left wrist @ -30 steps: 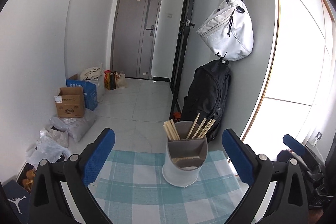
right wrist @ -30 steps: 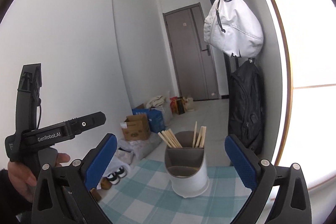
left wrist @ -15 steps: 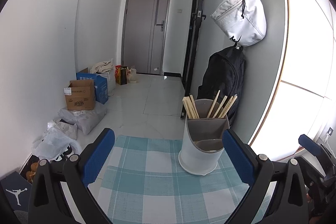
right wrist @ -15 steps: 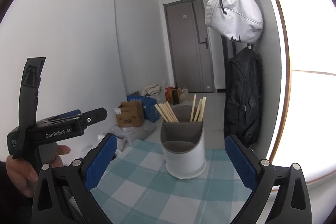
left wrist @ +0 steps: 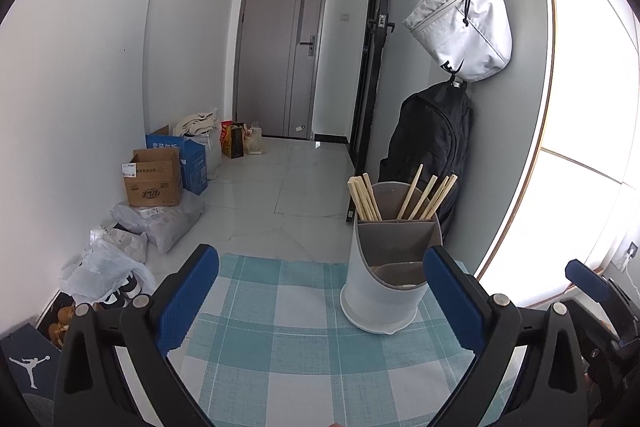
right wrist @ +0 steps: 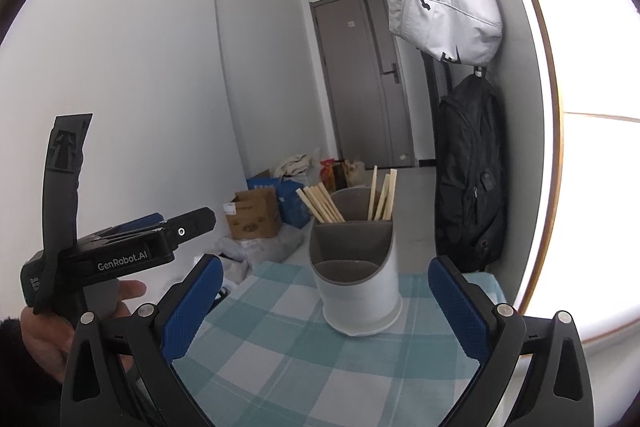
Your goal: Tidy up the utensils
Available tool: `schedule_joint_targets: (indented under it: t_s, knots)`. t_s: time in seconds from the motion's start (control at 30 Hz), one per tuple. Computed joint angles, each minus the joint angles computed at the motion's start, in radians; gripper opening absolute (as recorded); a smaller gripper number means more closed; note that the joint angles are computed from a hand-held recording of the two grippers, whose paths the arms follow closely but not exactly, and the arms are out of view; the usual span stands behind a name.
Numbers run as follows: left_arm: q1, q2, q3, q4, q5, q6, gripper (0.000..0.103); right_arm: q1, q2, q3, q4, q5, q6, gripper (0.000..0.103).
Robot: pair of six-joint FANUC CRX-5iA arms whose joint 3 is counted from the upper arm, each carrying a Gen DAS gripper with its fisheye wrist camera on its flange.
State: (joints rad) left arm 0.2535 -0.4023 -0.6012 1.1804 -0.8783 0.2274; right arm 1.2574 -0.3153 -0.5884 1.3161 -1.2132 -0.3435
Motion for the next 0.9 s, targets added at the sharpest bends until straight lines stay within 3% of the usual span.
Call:
schedule_joint_targets:
  t_s: [0.5,0.9]
  knots:
    - [-0.007,-0.026,-0.016,-0.010,0.037,0.002,0.100,0.013,0.001,0.001,0.019,-0.026,-0.011,0.103]
    - [-0.006,-0.025,-0.016,-0.013,0.012,-0.010,0.100,0.021,0.005,0.005,0.015,-0.036,-0.006,0.103]
